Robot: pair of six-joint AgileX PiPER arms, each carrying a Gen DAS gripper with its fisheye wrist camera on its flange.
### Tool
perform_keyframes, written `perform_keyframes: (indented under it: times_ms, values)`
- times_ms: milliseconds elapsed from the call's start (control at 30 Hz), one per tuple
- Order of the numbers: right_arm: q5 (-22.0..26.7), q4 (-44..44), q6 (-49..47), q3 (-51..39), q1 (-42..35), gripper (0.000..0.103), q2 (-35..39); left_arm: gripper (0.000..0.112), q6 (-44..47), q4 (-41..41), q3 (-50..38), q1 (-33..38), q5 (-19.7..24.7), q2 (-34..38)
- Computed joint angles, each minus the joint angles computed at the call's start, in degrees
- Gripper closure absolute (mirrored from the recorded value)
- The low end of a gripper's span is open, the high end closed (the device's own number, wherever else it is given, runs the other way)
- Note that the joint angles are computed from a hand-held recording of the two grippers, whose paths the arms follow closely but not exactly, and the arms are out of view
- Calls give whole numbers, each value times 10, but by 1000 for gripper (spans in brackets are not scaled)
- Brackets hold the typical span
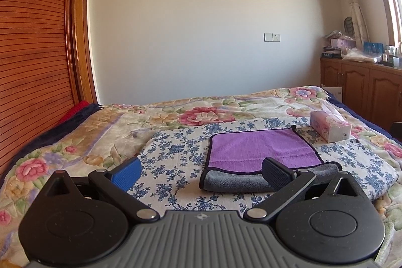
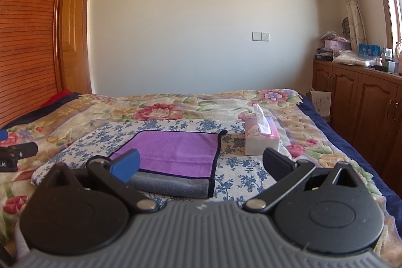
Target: Fold towel
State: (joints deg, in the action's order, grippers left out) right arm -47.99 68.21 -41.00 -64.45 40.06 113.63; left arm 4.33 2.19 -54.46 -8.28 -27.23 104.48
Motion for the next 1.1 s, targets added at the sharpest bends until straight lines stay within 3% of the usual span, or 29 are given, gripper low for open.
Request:
perform_keyframes:
  times_ms: [1100]
  values:
    - [157,19,-114,-107,-85,0,59,9,6,19,-180,-14,118,120]
